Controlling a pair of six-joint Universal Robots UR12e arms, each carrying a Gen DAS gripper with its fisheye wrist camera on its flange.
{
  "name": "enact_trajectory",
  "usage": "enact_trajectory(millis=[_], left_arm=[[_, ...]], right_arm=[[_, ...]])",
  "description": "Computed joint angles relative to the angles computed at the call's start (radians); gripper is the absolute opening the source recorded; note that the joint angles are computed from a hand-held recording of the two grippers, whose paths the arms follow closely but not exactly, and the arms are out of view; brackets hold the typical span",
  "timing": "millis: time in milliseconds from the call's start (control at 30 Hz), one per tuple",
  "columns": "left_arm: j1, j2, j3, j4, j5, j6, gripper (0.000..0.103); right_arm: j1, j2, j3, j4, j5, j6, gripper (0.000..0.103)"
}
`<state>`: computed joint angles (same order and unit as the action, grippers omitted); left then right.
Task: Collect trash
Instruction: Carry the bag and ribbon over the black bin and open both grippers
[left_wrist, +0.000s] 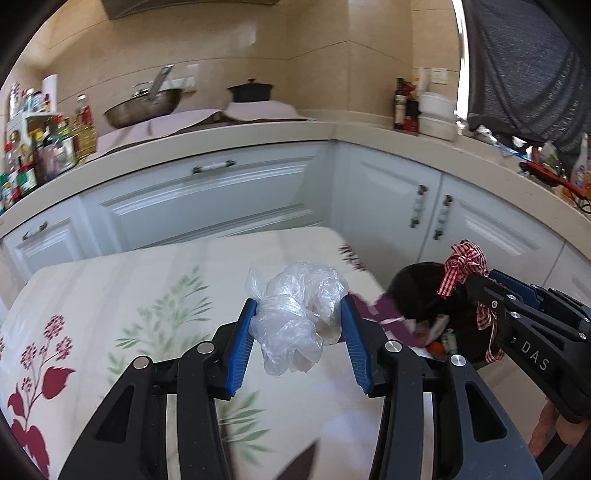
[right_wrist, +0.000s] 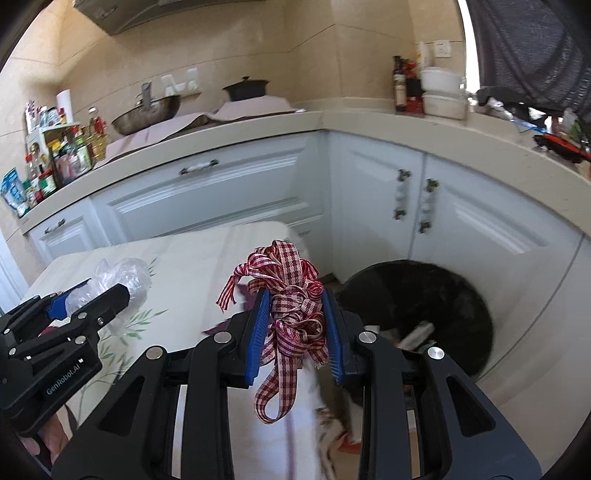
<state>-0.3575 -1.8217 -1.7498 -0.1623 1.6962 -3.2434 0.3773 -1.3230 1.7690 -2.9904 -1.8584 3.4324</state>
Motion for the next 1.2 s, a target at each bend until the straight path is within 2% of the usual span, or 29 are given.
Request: enact_trajectory(millis=[433,933,1200], left_arm=[[-0.078,-0.088,0.108,0.029,-0.034,0.052,0.047],[-0.127,-0.205,0.248,-0.038,-0.031,0.072,0.048],[-0.14,-0.253,0.303,-0.068,-0.011,0.09,0.049]], right_arm=[[-0.069,-0.041,0.064,-0.024,-0.088,0.022,0.028],[-0.143,-0.038,0.101,-0.038,-0.118,0.066,0.028],[-0.163,-0.012,0.092,-0.054,-0.128,0.056,0.028]])
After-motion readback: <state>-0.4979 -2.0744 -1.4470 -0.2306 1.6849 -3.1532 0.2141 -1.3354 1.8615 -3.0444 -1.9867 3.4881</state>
